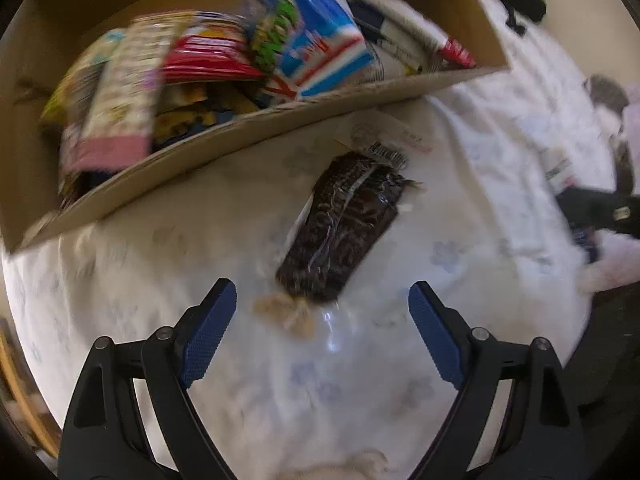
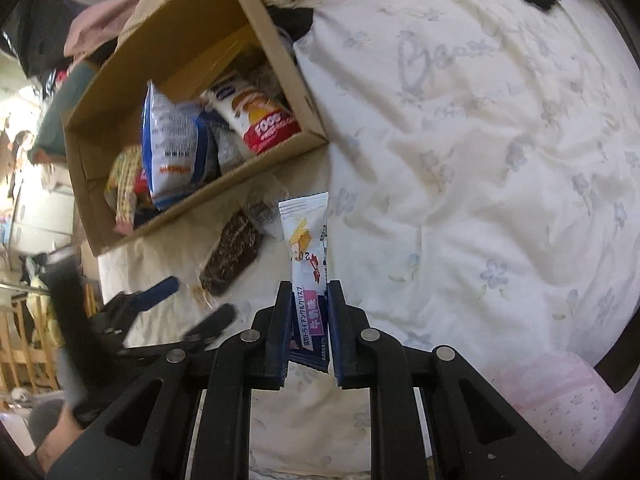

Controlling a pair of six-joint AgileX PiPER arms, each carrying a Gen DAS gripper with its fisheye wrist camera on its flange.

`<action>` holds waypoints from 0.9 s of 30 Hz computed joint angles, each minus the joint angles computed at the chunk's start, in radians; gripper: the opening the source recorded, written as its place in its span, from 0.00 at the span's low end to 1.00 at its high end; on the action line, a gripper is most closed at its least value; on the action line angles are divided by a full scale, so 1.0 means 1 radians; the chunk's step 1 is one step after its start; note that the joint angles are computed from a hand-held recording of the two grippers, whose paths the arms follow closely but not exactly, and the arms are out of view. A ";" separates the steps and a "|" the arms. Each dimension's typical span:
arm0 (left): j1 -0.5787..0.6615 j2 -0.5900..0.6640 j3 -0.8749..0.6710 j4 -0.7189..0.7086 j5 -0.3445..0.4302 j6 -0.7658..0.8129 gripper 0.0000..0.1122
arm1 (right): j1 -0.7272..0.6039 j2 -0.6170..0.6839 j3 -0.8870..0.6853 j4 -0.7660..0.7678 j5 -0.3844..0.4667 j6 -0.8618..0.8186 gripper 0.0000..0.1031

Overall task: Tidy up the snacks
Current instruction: 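Grasp the white-and-pink bar with the right tool while the left tool grasps the dark brown snack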

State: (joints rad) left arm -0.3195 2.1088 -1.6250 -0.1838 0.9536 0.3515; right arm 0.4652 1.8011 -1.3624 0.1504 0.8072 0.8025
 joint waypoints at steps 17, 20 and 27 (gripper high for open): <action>0.023 0.001 -0.002 -0.053 0.029 0.114 0.45 | -0.020 0.021 -0.042 -0.007 -0.041 0.012 0.17; 0.036 -0.031 0.037 -0.035 0.058 0.096 0.45 | -0.016 0.018 -0.049 -0.015 -0.041 0.017 0.17; 0.079 -0.157 0.191 0.013 0.109 -0.005 0.47 | -0.005 0.007 -0.054 -0.011 -0.055 0.022 0.17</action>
